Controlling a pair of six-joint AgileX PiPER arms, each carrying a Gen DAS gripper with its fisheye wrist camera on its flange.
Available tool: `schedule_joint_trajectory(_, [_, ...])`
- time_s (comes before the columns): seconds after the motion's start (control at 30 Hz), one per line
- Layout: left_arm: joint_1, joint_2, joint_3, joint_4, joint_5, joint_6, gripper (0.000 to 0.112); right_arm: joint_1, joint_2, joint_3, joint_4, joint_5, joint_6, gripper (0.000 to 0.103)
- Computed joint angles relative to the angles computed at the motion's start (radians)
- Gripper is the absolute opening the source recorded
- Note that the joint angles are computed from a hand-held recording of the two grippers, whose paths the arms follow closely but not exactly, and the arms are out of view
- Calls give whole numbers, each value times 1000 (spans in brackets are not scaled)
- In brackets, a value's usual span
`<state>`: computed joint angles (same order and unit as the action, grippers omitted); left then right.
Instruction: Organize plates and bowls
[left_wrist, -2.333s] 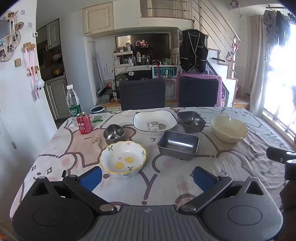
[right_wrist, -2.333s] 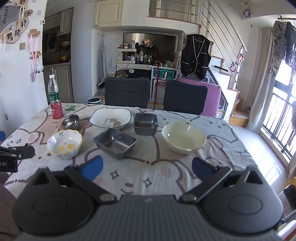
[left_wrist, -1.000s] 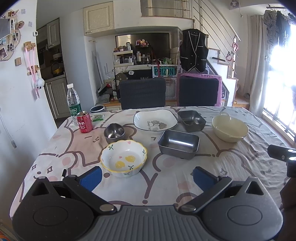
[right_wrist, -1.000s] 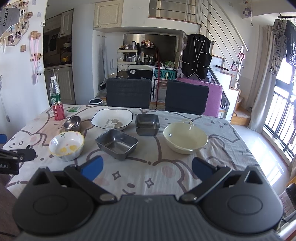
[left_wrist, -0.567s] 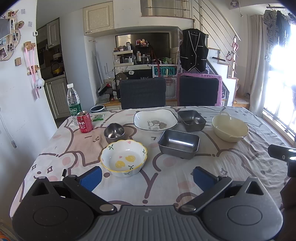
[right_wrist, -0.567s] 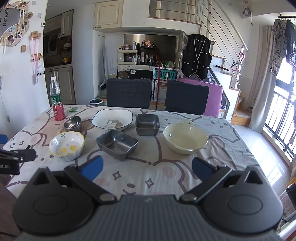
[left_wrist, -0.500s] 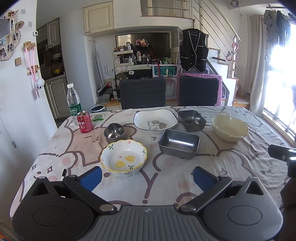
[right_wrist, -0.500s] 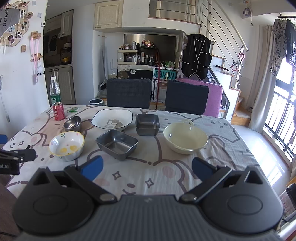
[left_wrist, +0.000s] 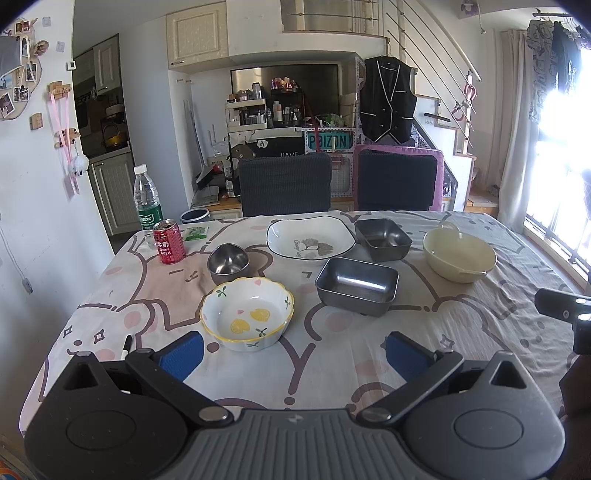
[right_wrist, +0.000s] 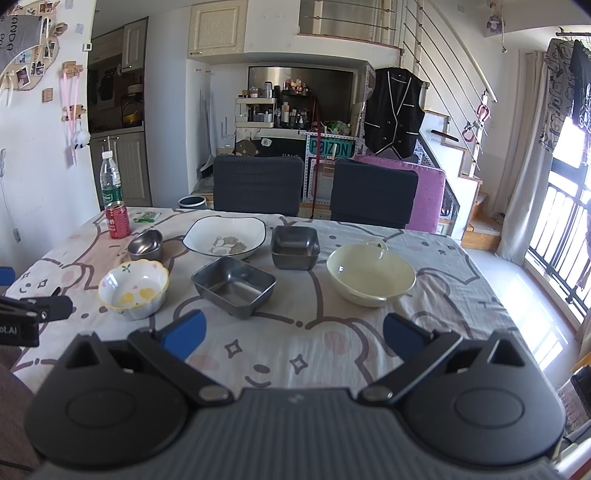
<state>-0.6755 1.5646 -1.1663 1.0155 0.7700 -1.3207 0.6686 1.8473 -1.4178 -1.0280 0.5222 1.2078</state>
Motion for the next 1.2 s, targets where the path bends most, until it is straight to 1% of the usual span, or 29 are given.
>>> schedule_joint_trajectory(0.17, [0, -1, 1, 0, -1, 1, 103, 0, 0, 0, 1, 0, 0, 103])
schedule_joint_trajectory(0.27, [6, -5, 25, 16, -18, -18, 103, 0, 0, 0, 1, 0, -1, 103])
schedule_joint_trajectory(0.57, [9, 0, 26, 20, -13, -23, 103, -2, -10, 19, -7, -6, 5, 103])
schedule_joint_trajectory(0.7, [12, 0, 7, 23, 18, -20, 103, -7, -20, 39, -34, -11, 31, 103])
schedule_joint_trajectory(0.77, [7, -8, 10, 42, 30, -36, 103, -10, -25, 44, -37, -6, 39, 103])
schedule_joint_trajectory(0.87, [-2, -27, 3, 61, 51, -46, 103, -7, -41, 60, -83, 10, 81, 103])
schedule_joint_trajectory(0.93, [-10, -39, -18, 67, 77, -36, 103, -12, -54, 63, -93, 8, 80, 103])
schedule_joint_trajectory(1.0, [-17, -53, -48, 75, 97, -15, 103, -23, -62, 43, -45, -2, 21, 103])
schedule_joint_trajectory(1.1, [-20, -68, -113, 76, 127, 35, 103, -28, -72, 3, -17, -20, -37, 103])
schedule_joint_trajectory(1.2, [-11, -66, -193, 68, 159, 91, 103, -40, -81, -63, 70, -49, -139, 103])
